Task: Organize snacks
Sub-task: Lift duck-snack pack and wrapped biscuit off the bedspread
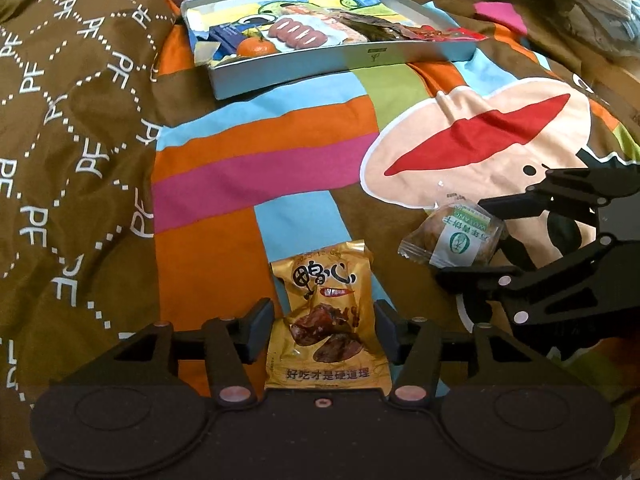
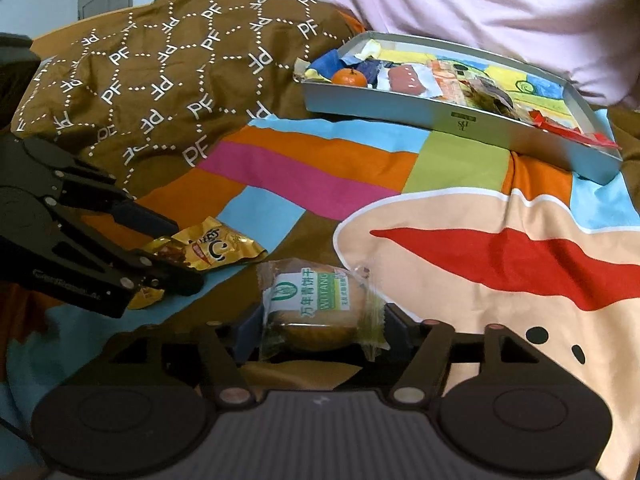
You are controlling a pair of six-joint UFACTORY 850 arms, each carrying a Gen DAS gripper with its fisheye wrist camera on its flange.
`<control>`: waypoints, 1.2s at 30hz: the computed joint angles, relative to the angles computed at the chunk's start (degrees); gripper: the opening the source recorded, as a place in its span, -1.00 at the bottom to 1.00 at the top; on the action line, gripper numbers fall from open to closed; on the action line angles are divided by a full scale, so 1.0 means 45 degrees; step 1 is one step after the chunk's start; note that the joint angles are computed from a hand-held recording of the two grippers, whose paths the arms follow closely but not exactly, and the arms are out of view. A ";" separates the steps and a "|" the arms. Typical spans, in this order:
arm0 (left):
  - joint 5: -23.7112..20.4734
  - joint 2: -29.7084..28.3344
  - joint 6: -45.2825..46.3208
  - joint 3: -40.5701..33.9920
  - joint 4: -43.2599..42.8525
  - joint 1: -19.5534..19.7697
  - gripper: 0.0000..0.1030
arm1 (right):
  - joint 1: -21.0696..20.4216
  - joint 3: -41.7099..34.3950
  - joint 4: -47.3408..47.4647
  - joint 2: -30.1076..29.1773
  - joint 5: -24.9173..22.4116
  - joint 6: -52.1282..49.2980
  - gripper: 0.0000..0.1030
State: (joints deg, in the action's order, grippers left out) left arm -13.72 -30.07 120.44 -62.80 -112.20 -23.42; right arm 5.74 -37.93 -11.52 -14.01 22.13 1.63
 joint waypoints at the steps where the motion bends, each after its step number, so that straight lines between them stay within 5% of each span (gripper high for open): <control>1: -0.0032 -0.0054 -0.0408 -0.0071 0.0407 0.0017 0.13 | -0.0015 -0.0053 0.0058 -0.0036 -0.0050 0.0097 0.52; 10: -0.0453 -0.0405 -0.2795 -0.0565 0.3018 0.0263 0.30 | 0.0019 -0.0508 0.0068 -0.0366 -0.0573 0.0455 0.63; 17: -0.0511 -0.0499 -0.3042 -0.0696 0.3509 0.0257 0.23 | 0.0118 -0.0605 0.0462 -0.0461 -0.0638 0.0465 0.61; 26: -0.0776 -0.0483 -0.3310 -0.0707 0.3613 0.0324 -0.09 | 0.0290 -0.0352 0.0673 -0.0333 -0.0216 0.0443 0.12; 36: -0.1171 -0.0461 -0.3802 -0.0653 0.3146 0.0448 -0.17 | 0.0813 -0.0136 0.3234 -0.0279 0.0117 -0.2138 0.08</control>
State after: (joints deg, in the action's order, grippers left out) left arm -18.99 -32.15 103.33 -65.74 -98.04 -21.41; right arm 9.40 -38.54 3.03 -15.26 22.66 -7.99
